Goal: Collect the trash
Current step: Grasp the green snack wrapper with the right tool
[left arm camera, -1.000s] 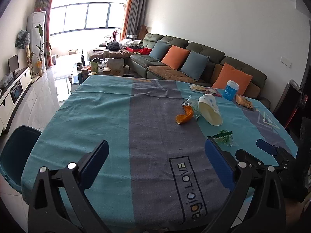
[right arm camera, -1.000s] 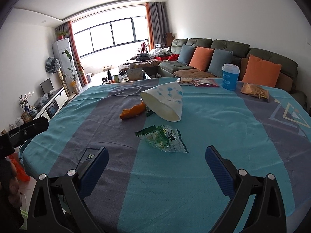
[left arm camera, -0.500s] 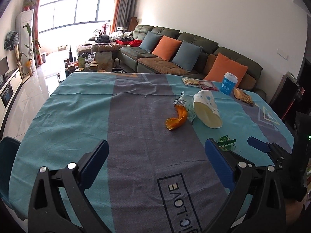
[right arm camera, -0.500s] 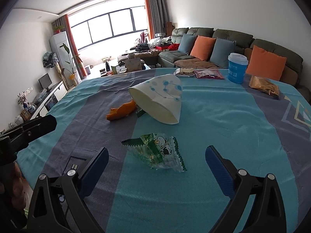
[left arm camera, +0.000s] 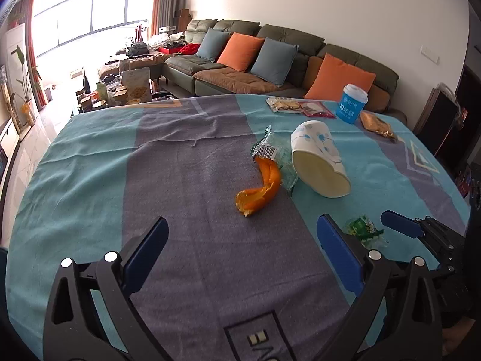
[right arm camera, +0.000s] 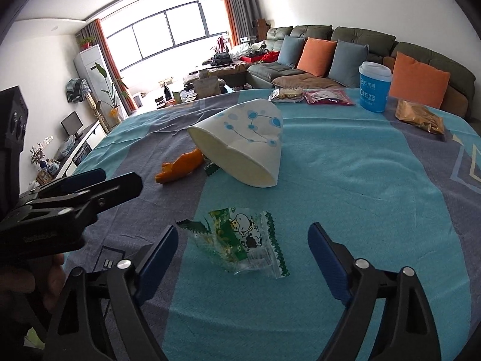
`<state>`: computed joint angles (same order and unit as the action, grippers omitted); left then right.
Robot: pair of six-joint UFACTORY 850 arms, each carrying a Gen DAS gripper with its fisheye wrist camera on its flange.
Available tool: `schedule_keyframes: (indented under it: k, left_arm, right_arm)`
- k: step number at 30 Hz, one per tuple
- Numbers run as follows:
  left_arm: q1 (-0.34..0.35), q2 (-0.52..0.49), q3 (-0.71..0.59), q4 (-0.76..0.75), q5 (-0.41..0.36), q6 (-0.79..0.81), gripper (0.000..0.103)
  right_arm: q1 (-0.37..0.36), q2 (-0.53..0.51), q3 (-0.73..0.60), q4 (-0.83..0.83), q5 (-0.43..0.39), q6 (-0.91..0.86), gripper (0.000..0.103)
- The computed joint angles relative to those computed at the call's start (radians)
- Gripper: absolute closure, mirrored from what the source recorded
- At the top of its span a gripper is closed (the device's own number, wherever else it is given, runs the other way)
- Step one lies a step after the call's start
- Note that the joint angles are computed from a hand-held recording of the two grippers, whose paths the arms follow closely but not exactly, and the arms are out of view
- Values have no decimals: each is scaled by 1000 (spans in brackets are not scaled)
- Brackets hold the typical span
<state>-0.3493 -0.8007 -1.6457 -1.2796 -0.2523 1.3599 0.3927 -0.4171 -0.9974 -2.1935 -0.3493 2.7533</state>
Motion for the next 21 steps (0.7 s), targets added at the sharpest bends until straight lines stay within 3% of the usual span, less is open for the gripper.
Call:
schedule_keyframes:
  k: [6,8,11,21]
  left_arm:
    - [-14,-89,-144,315,-54,-273,6]
    - [-13,-130,-212,432,-112,-376,6]
    - [-17,-163,-260,499,-128,-430,7]
    - [-17,-217,-340,538,-161,-507,34]
  right_arm:
    - [-6,-5,-5,-33,34,27,38]
    - [-7,-2,-2,-61,36,56,42]
    - [-12,-2,0,-97,41,92,47]
    - [-19,1,8,-190,40,188,56]
